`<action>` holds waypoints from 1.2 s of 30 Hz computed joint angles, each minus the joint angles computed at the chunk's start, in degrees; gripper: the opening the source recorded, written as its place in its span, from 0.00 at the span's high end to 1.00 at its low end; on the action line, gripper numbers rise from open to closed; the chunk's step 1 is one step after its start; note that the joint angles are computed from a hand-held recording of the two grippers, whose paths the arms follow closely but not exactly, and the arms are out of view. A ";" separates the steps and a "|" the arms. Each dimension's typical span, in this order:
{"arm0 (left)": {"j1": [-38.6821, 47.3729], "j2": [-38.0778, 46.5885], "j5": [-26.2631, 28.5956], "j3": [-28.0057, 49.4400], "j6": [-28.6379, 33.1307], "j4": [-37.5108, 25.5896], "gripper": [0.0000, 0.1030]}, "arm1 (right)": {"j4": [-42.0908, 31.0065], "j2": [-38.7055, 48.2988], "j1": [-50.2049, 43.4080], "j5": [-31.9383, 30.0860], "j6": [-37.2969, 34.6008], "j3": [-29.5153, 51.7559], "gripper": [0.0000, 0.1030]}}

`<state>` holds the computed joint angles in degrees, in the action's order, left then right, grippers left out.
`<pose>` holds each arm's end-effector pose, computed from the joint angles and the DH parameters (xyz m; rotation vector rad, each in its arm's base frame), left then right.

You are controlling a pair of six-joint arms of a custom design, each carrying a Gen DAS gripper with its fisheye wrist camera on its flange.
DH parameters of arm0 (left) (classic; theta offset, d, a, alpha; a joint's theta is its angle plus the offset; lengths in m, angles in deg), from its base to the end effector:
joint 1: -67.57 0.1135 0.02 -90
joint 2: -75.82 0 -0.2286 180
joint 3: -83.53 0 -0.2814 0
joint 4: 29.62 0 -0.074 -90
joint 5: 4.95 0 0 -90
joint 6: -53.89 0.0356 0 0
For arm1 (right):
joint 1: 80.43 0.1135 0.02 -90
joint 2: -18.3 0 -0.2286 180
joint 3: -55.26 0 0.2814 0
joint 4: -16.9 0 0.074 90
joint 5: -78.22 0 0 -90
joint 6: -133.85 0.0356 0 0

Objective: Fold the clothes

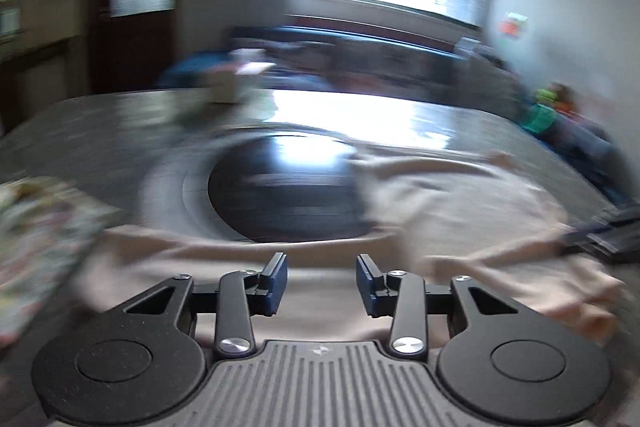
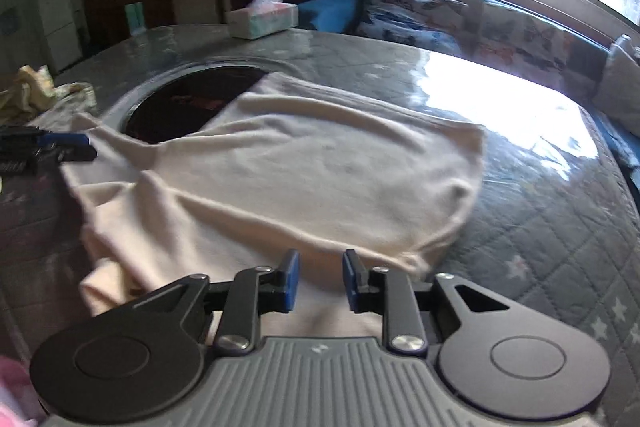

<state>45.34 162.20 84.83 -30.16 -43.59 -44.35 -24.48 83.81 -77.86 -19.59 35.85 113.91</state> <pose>0.3332 -0.1360 0.1825 0.2793 2.1751 -0.2898 0.2769 0.0173 0.2064 -0.2839 2.3891 0.1205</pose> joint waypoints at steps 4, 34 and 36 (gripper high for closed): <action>4.90 -1.49 -8.40 -1.47 -3.06 -1.02 0.56 | 0.09 1.55 3.97 0.56 -0.98 0.58 0.71; 8.06 -3.97 5.15 1.39 -11.01 5.39 0.97 | 0.18 -1.10 10.58 -0.09 -3.07 2.48 0.69; 6.27 -3.98 2.87 1.92 -7.90 5.80 0.96 | -0.82 -2.83 9.07 -0.23 -3.13 1.97 0.63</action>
<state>51.62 158.22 87.70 -28.24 -51.49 -38.56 -25.31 80.98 -68.79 -19.82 32.71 115.87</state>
